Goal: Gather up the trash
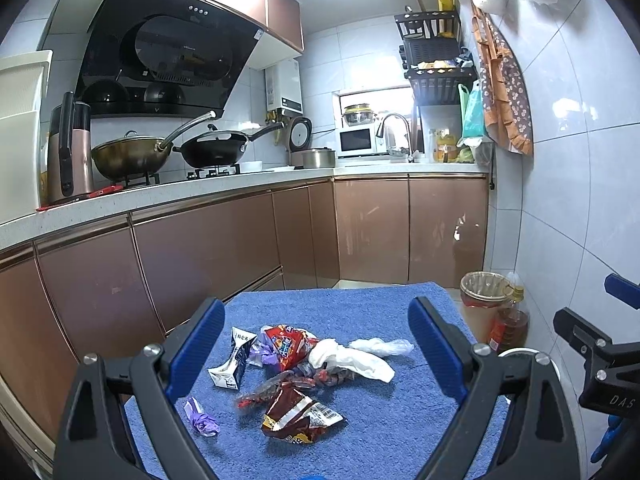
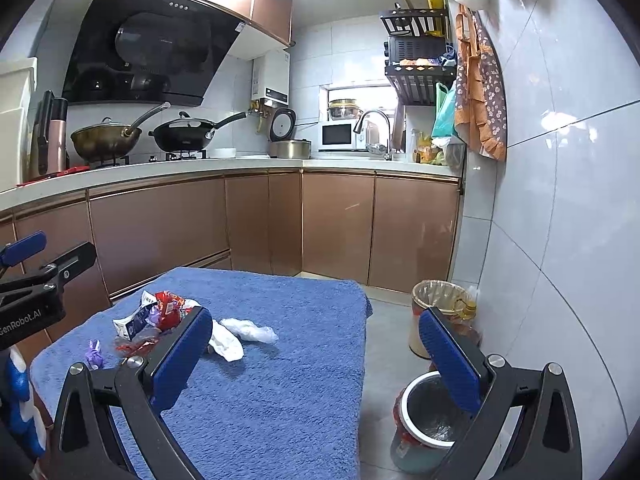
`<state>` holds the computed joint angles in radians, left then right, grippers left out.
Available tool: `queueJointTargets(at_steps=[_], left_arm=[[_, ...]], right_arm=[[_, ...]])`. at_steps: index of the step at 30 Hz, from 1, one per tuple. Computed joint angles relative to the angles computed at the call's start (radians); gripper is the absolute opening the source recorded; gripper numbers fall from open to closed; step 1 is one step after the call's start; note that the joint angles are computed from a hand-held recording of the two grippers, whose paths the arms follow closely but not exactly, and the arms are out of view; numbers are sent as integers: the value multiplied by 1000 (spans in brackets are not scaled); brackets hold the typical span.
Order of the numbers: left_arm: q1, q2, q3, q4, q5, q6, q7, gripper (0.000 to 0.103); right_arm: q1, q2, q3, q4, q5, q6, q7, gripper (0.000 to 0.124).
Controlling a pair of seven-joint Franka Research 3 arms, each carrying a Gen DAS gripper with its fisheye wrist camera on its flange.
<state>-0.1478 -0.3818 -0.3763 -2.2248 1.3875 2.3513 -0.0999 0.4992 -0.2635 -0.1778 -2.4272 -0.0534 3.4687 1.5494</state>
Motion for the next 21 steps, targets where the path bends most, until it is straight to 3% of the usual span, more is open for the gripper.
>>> queueJointTargets(at_steps=[7,12,15,19,21], left_arm=[[-1,1,0,0,1,-3,1,93],[0,-1,1,0,-2,-5,-1,93],[1,0,-4,-3,7,-16,-11,93],[-1,2,-3,-3,15,-18,-17,93],[-2,5,-4,-3,20,-19,-21,93]], right_arm=[[1,1,-1,-1,-11,5,6,103],[-87,9,97,-6,61,37,-39,103],[-106,11,119,-11,81,58,-51,103],[-73,8,71,-16,25,72,-13,103],[-90,12,90,-13,32,77,-18,103]])
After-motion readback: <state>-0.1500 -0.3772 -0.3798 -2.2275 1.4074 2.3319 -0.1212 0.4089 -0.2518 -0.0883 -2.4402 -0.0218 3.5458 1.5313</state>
